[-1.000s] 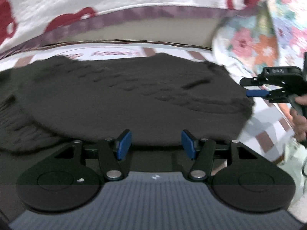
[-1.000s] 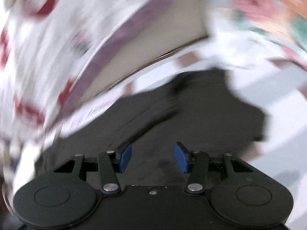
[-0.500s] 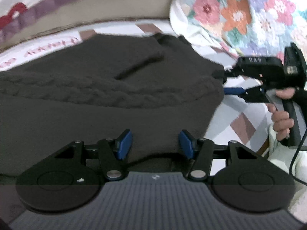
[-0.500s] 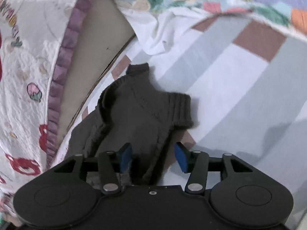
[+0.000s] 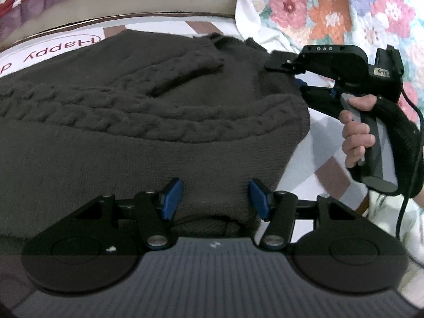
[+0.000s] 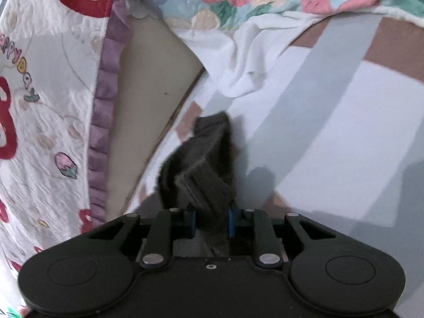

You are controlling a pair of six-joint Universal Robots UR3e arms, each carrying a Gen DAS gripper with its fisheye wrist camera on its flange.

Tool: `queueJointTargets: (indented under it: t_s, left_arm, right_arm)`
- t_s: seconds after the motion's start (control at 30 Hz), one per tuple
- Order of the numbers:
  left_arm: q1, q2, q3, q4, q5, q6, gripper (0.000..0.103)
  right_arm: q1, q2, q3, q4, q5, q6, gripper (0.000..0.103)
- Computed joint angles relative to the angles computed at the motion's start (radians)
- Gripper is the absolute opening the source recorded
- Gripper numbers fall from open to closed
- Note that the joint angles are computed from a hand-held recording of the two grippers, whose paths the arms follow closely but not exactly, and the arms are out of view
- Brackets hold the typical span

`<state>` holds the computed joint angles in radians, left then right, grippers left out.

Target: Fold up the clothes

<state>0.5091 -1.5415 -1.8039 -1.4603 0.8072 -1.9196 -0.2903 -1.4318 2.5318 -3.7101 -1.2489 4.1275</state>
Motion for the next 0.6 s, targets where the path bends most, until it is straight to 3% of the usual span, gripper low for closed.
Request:
queueJointTargets:
  t_s: [0.13, 0.27, 0.43, 0.53, 0.6]
  left_arm:
    - [0.101, 0.015, 0.001, -0.014, -0.121, -0.043, 0.052]
    - [0.153, -0.099, 0.164, -0.077, -0.151, -0.123, 0.052]
    - [0.248, -0.193, 0.309, -0.112, -0.135, -0.132, 0.052]
    - [0.305, -0.21, 0.302, -0.053, -0.09, -0.092, 0.052]
    - [0.338, -0.221, 0.277, -0.024, -0.073, -0.084, 0.052]
  right_arm:
    - [0.028, 0.004, -0.123, 0.003, 0.102, -0.084, 0.022]
    - [0.149, 0.006, -0.403, 0.243, 0.146, -0.226, 0.021]
    - [0.372, 0.175, -0.881, 0.549, 0.176, -0.434, 0.021]
    - [0.506, 0.312, -1.145, 0.807, 0.103, -0.528, 0.021]
    - [0.582, 0.421, -1.305, 0.966, -0.004, -0.59, 0.021]
